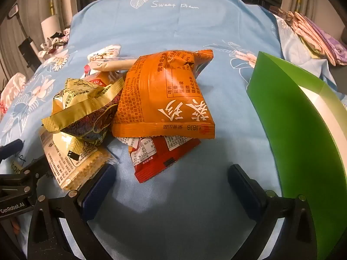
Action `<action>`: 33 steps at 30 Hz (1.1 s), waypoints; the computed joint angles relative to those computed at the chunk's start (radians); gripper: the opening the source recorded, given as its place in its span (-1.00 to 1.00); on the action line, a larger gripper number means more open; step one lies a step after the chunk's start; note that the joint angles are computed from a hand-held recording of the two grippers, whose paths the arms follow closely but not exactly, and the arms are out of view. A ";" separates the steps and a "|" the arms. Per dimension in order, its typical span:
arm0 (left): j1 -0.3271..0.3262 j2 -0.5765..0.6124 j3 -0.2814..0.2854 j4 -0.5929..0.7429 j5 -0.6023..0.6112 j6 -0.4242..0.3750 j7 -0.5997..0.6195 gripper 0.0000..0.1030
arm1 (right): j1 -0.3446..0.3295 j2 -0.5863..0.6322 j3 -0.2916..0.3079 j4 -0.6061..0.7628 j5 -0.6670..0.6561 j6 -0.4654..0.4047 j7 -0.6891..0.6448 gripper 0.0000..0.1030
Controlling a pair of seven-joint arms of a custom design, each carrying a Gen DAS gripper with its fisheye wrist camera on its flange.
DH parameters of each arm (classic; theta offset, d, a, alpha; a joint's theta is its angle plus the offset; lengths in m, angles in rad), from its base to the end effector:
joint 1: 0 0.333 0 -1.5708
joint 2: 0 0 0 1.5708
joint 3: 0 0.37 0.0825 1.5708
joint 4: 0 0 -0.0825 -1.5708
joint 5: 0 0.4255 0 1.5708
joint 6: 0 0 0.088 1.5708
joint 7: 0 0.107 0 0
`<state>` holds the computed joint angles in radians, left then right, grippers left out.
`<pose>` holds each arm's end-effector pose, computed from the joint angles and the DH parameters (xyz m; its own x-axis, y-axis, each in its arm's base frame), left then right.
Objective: Organize snacks
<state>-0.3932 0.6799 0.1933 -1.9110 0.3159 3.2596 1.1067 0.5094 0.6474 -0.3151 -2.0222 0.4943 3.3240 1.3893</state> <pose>0.6966 -0.1903 0.2211 -0.1469 -0.9892 0.0013 -0.7723 0.1139 -0.6249 0.6785 0.1033 0.2277 -0.0381 -0.9974 0.0607 -0.7612 -0.0104 -0.6484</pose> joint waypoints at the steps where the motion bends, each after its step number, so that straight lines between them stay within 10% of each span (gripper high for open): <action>1: -0.006 0.001 0.007 0.000 -0.001 0.001 0.000 1.00 | -0.003 -0.002 0.003 0.001 -0.001 -0.008 0.000 0.99; 33: 0.046 -0.002 -0.046 0.022 0.026 -0.052 -0.005 1.00 | 0.017 0.004 -0.023 0.004 -0.017 -0.024 0.020 0.99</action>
<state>-0.3476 0.6783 0.1475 -1.8886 0.3416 3.2075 1.1014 0.5260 0.6510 -0.3384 -2.0177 0.4770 3.3005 1.4094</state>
